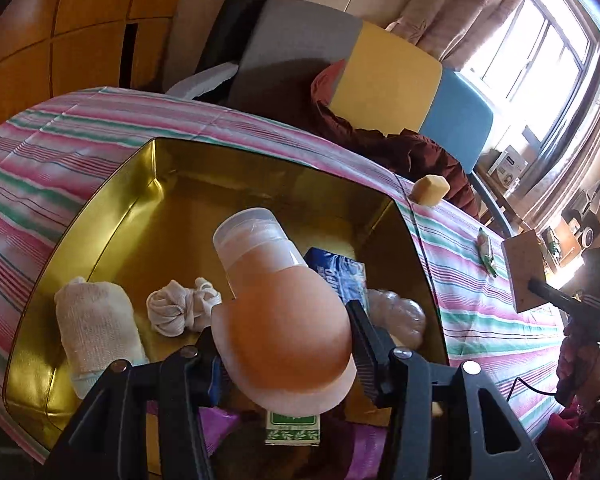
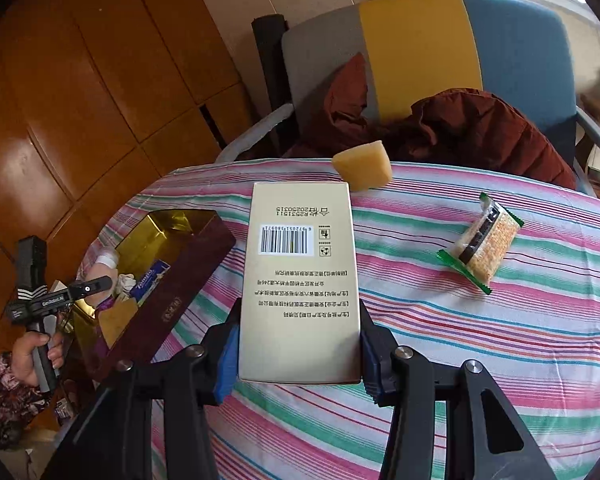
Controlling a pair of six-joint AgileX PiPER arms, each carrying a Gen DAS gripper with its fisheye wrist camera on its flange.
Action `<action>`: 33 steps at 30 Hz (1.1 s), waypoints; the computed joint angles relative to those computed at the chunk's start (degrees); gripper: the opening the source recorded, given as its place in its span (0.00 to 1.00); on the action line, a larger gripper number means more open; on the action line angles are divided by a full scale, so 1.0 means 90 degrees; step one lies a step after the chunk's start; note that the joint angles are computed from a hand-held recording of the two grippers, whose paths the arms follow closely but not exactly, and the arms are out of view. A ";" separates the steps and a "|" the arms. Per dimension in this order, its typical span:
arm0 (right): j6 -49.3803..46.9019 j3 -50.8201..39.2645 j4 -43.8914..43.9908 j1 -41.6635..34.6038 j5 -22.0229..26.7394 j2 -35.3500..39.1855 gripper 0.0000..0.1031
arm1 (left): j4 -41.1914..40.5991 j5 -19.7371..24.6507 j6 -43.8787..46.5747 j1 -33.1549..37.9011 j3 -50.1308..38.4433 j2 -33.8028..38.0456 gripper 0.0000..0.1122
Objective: Organize objects
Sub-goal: 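Lower the peach cup into the gold tray while the right gripper drops the cream box there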
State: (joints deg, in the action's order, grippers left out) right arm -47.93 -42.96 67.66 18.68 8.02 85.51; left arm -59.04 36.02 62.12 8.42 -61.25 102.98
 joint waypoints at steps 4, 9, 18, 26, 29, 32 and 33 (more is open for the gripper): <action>0.1512 -0.0305 -0.1323 0.0490 -0.0060 0.0097 0.48 | 0.0530 -0.0090 -0.0596 0.0031 -0.0120 0.0179 0.47; 0.3673 -0.0986 -0.3375 0.1081 0.0034 0.0448 0.48 | 0.1082 -0.0746 -0.1056 -0.0068 0.0116 -0.0036 0.65; 0.6338 -0.3006 -0.5987 0.1989 0.0767 0.1673 0.48 | -0.1333 -0.0513 0.1629 0.0645 0.0948 -0.0622 0.65; 0.6806 -0.4516 -0.6552 0.2369 0.1456 0.2566 0.48 | -0.0282 -0.0541 0.0761 0.0456 0.0430 -0.0217 0.40; 0.6895 -0.5429 -0.6632 0.2401 0.2060 0.3080 0.49 | -0.0202 -0.0332 0.0720 0.0454 0.0272 -0.0120 0.40; 0.7166 -0.6784 -0.6928 0.2466 0.2941 0.3844 0.49 | -0.0619 -0.0288 0.0908 0.0553 0.0359 -0.0208 0.40; 0.7265 -0.7317 -0.7029 0.2500 0.3297 0.4138 0.49 | -0.0703 -0.0343 0.0809 0.0626 0.0395 -0.0245 0.41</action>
